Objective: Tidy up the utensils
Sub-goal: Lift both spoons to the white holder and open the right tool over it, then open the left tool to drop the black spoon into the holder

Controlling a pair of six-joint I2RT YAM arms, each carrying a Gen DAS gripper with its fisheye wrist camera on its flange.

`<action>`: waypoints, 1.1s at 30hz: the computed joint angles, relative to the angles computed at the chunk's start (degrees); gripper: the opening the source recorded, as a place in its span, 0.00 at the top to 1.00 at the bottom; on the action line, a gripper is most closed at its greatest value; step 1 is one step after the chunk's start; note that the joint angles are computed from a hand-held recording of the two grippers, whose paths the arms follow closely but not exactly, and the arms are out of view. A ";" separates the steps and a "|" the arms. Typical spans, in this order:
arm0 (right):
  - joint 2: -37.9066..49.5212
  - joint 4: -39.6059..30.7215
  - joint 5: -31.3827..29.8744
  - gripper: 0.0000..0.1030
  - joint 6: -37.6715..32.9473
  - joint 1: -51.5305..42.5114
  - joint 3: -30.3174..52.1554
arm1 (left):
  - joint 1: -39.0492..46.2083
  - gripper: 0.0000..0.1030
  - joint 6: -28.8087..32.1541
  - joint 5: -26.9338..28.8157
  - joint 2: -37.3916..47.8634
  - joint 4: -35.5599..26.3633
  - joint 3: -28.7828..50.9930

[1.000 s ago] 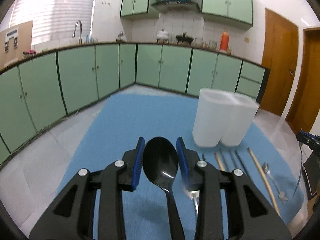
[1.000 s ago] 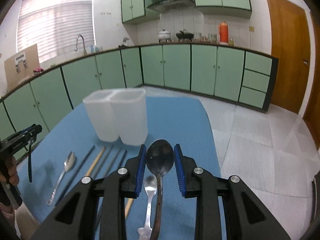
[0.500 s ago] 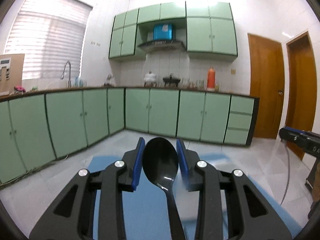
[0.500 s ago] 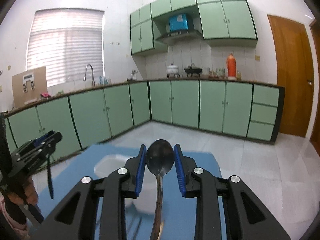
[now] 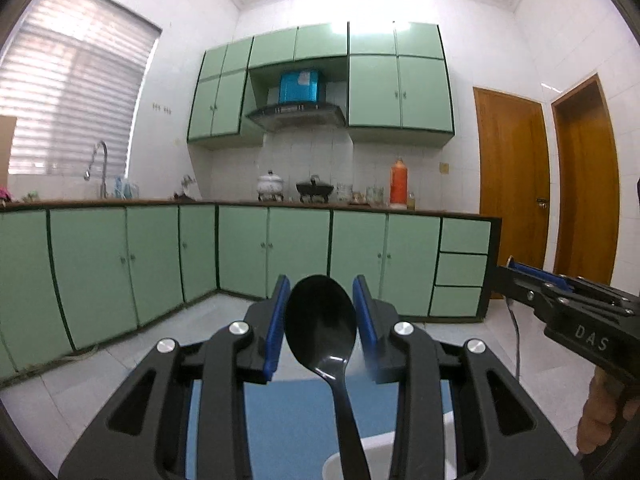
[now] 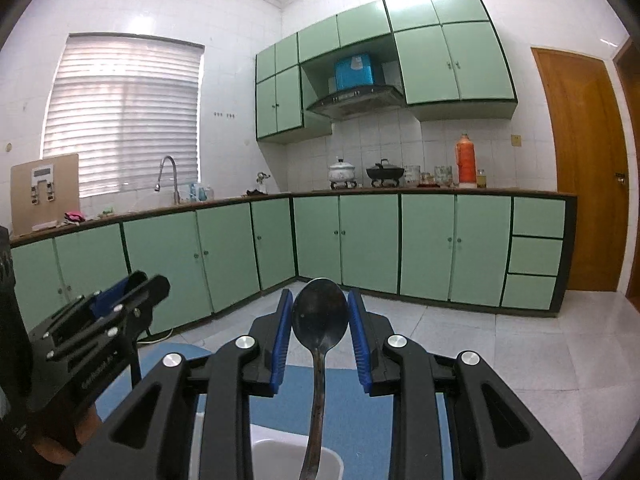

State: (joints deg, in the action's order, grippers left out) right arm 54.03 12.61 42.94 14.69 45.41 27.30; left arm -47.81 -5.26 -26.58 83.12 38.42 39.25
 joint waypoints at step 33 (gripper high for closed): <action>-9.73 -23.39 7.21 0.52 19.41 14.78 -5.55 | -3.20 0.31 -11.26 -0.73 -21.41 -31.67 -10.87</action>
State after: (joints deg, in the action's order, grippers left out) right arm 44.30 -10.78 50.15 34.10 60.20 21.75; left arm -51.01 -16.52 -27.30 61.71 6.75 28.38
